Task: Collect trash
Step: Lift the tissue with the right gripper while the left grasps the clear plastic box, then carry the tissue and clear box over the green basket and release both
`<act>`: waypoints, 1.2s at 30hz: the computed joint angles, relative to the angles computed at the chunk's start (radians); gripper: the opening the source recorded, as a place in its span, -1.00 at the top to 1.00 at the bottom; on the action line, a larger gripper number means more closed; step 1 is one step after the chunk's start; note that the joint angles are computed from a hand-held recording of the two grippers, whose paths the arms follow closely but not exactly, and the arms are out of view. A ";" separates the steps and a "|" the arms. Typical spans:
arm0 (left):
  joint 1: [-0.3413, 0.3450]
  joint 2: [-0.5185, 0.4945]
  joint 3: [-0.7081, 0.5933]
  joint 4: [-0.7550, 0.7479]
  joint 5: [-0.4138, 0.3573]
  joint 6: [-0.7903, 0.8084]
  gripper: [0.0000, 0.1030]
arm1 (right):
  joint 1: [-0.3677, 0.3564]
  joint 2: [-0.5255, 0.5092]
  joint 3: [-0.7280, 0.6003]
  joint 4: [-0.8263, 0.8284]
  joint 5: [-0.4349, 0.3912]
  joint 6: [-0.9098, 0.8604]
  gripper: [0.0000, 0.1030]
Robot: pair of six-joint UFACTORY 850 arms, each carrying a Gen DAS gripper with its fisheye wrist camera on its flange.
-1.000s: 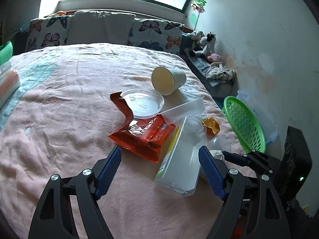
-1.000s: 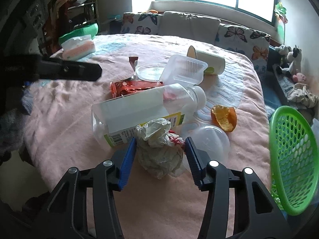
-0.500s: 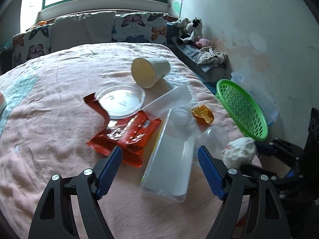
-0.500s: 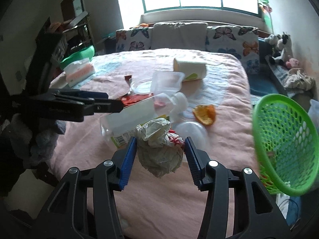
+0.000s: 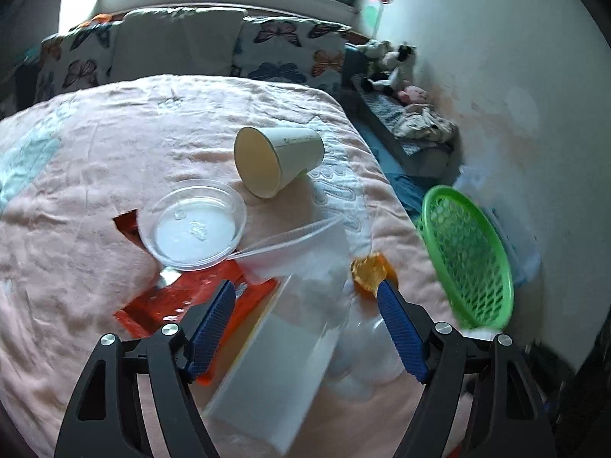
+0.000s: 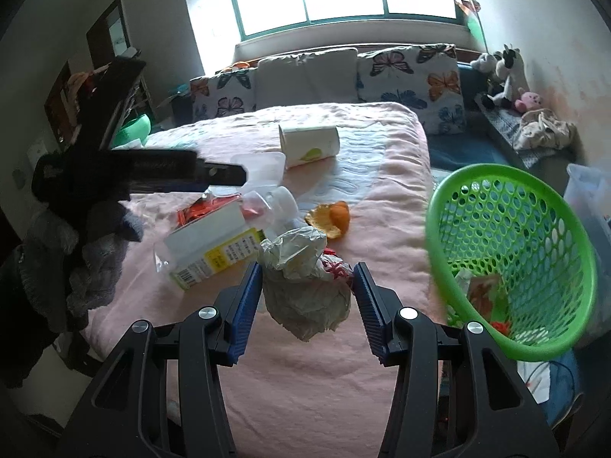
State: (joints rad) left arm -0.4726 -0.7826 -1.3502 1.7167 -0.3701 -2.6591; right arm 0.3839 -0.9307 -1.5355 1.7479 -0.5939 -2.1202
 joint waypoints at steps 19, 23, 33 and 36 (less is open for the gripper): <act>0.020 -0.214 -0.352 -0.696 -0.218 0.492 -0.48 | -0.044 -0.057 -0.075 -0.069 -0.026 0.107 0.03; 0.022 -0.210 -0.337 -0.663 -0.202 0.455 -0.34 | -0.045 -0.061 -0.083 -0.072 -0.025 0.122 0.03; -0.001 -0.144 -0.232 -0.478 -0.197 0.249 -0.07 | -0.054 -0.050 -0.070 -0.033 -0.027 0.100 0.03; -0.009 -0.122 -0.196 -0.417 -0.199 0.182 -0.05 | -0.058 -0.045 -0.064 -0.016 -0.029 0.093 0.03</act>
State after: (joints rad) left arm -0.4816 -0.9043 -1.5457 1.2997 -0.5696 -2.4767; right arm 0.3255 -0.9754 -1.5990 1.7321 -0.6224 -2.0275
